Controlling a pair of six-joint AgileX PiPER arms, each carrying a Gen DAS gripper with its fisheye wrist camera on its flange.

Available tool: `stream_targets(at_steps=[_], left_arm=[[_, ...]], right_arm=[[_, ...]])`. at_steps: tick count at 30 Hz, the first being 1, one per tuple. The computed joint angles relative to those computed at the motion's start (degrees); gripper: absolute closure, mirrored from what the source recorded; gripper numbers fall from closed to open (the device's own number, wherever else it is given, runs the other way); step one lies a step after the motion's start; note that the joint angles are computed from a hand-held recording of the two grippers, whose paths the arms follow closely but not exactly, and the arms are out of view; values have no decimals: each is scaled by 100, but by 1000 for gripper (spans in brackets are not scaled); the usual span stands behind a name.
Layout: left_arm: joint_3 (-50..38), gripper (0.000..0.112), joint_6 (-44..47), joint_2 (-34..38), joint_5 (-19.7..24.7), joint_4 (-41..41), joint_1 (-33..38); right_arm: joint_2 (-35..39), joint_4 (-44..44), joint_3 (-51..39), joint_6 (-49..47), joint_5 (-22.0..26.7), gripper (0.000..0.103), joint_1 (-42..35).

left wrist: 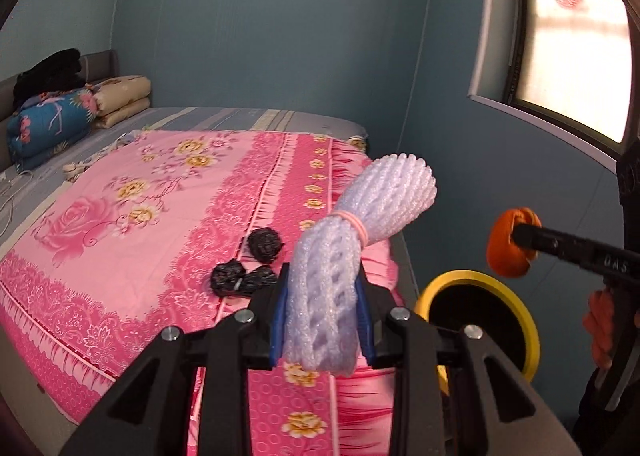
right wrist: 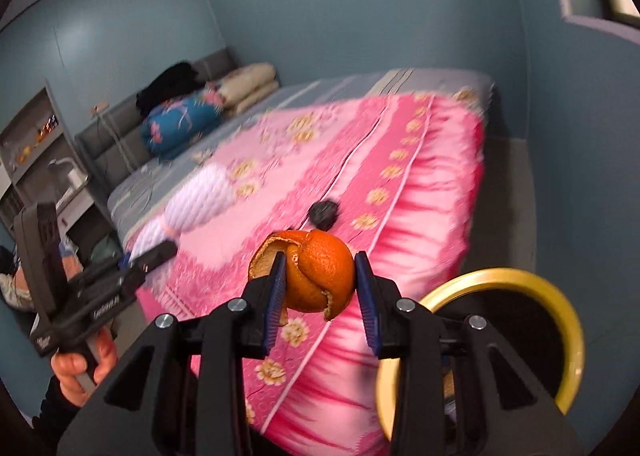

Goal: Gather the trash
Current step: 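Carry the mesh sleeve with the left tool while the right tool carries the orange peel to the bin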

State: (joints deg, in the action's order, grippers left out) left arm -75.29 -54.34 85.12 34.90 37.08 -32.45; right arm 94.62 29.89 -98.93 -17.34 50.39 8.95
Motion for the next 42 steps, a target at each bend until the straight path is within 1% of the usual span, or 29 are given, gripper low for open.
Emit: stream_targets(at_steps=[2, 6, 10, 12, 15, 19, 24, 37, 42], left_arm=[[-213, 85, -86, 107, 123, 109, -286], [-677, 85, -187, 400, 390, 377, -804], [-1193, 85, -99, 742, 690, 528, -1201], [-1375, 85, -89, 872, 766, 600, -1347], [-1697, 85, 48, 1106, 860, 561, -1503], [-2120, 85, 209, 1439, 993, 498, -1667], [-2561, 85, 528, 1809, 973, 163, -1710], [-3554, 85, 1259, 2637, 1124, -562, -1657], [-3807, 85, 1543, 2936, 1173, -945, -1579]], right_arm=[[-263, 268, 176, -198, -24, 70, -374], [-560, 601, 371, -436, -114, 70, -916], [-714, 945, 495, -747, -145, 70, -1369], [-755, 1070, 527, -876, -148, 70, -1543], [-821, 1404, 585, -1118, -81, 70, -1932], [-855, 1601, 634, -1253, -135, 70, -2239], [-913, 2112, 801, -1648, -175, 70, -2706], [-568, 2433, 627, -1759, -28, 69, -3087], [-582, 2175, 646, -1543, -267, 69, -2899]])
